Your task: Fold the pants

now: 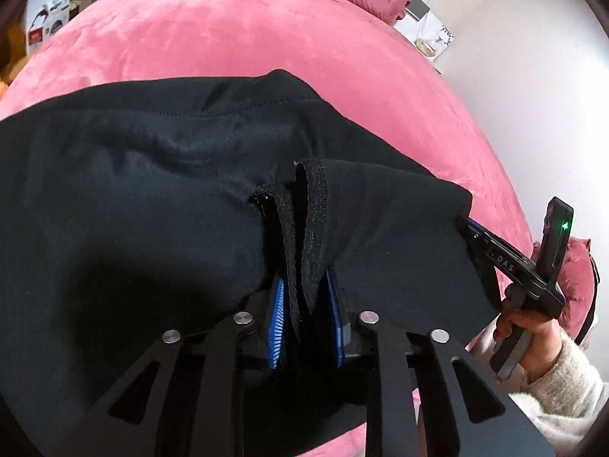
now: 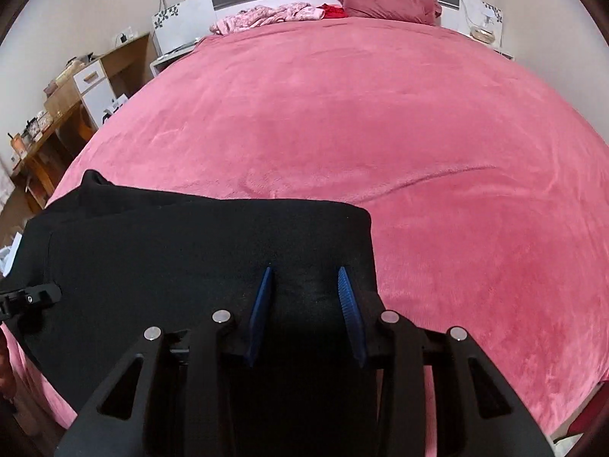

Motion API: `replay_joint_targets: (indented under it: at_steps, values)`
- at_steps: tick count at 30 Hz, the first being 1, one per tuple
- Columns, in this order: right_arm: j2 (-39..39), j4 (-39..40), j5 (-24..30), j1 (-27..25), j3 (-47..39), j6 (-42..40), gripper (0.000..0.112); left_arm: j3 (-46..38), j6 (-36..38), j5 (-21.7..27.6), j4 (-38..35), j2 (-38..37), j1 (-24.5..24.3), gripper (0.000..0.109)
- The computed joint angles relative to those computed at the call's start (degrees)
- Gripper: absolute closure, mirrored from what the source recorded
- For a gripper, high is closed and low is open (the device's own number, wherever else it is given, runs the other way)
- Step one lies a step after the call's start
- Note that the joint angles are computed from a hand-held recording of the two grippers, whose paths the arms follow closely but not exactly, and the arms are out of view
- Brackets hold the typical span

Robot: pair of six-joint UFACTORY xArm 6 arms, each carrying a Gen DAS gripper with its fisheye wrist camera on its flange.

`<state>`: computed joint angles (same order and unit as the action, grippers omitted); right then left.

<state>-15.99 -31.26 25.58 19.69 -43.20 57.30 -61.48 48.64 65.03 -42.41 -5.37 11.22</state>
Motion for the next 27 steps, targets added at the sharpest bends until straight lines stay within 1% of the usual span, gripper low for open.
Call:
replay_joint_targets:
  at_steps: [2,3,4,5,6,7,8,9,10,11,12,13,14,15,17,18,19,21,22,23,24,26,27]
  values:
    - [-0.2,2.6,1.4,-0.1,-0.5,-1.8,0.077,-0.2,0.2,0.4,-0.2,-0.3,0.0,0.074]
    - [-0.2,2.5,3.7,0.4,-1.6,-1.1,0.077,-0.5,0.1,1.3,-0.3,-0.2,0.5,0.064]
    - [-0.6,1.6,6.2,1.4,-2.4,0.7,0.077,-1.4,-1.0,2.5,-0.7,0.3,1.5,0.060]
    - [-1.4,0.0,7.9,2.3,-3.1,3.3,0.077,-1.7,-1.8,2.3,-1.7,0.4,2.7,0.059]
    - [-2.2,-1.0,7.3,3.1,-2.9,4.9,0.076,-1.4,-2.4,1.3,-2.5,0.1,3.4,0.054]
    - [-3.4,-1.8,5.6,4.1,-2.4,6.1,0.076,-1.2,-3.2,-0.2,-3.5,-0.3,4.4,0.046]
    - [-3.8,-2.0,4.3,5.1,-2.5,6.3,0.076,-0.7,-4.4,-2.2,-4.6,-1.0,5.7,0.042]
    - [-3.9,-1.2,2.5,5.7,-2.4,5.2,0.076,-0.7,-5.7,-3.7,-5.4,-1.2,7.3,0.041]
    - [-4.3,1.8,-1.1,6.1,-1.4,1.9,0.076,-1.4,-7.4,-4.9,-5.7,-0.8,8.9,0.041]
    - [-4.2,4.3,-3.6,6.7,-0.8,-0.8,0.076,-1.6,-8.9,-5.6,-5.5,-0.8,10.0,0.041]
    - [-3.4,6.8,-5.2,7.4,-0.9,-3.9,0.076,-2.2,-10.5,-6.2,-5.0,-0.3,11.4,0.041]
    - [-2.0,9.9,-5.6,8.6,-1.6,-8.6,0.077,-2.8,-12.4,-6.9,-3.9,0.0,12.8,0.041]
    - [-1.0,11.1,-4.5,9.3,-2.3,-11.3,0.077,-2.7,-13.5,-7.4,-2.8,-0.1,13.8,0.041]
    - [0.2,10.8,-3.3,9.7,-3.4,-11.9,0.077,-3.0,-14.7,-7.8,-1.6,0.0,15.0,0.041]
    - [1.1,9.0,2.4,9.8,-4.6,-10.8,0.077,-3.0,-16.3,-9.4,0.4,-0.3,17.9,0.041]
    - [1.1,8.2,4.2,9.6,-4.4,-9.6,0.079,-2.8,-16.8,-10.5,1.3,-0.5,19.4,0.041]
    - [0.0,8.2,4.8,8.3,-2.8,-8.7,0.081,-2.5,-17.5,-11.8,2.4,-0.6,20.5,0.041]
    - [-1.8,9.8,3.0,6.2,-0.2,-8.9,0.098,-2.5,-17.1,-11.9,2.6,-0.6,22.9,0.041]
    - [-2.3,9.4,3.4,5.7,0.3,-9.0,0.101,-2.9,-16.8,-11.4,2.6,-0.3,23.9,0.041]
    - [-2.4,9.1,4.0,5.6,0.3,-9.1,0.104,-3.8,-18.3,-12.1,4.7,0.4,23.9,0.041]
    - [-2.5,8.7,4.5,5.5,0.1,-8.8,0.105,-4.0,-20.1,-13.5,7.3,0.7,23.6,0.041]
    - [-2.3,7.4,5.2,5.9,-0.3,-7.1,0.105,-4.2,-19.6,-13.5,6.7,1.3,23.5,0.041]
    - [-2.2,6.7,5.4,6.2,-0.5,-6.2,0.105,-4.6,-19.0,-13.3,6.7,1.6,23.9,0.037]
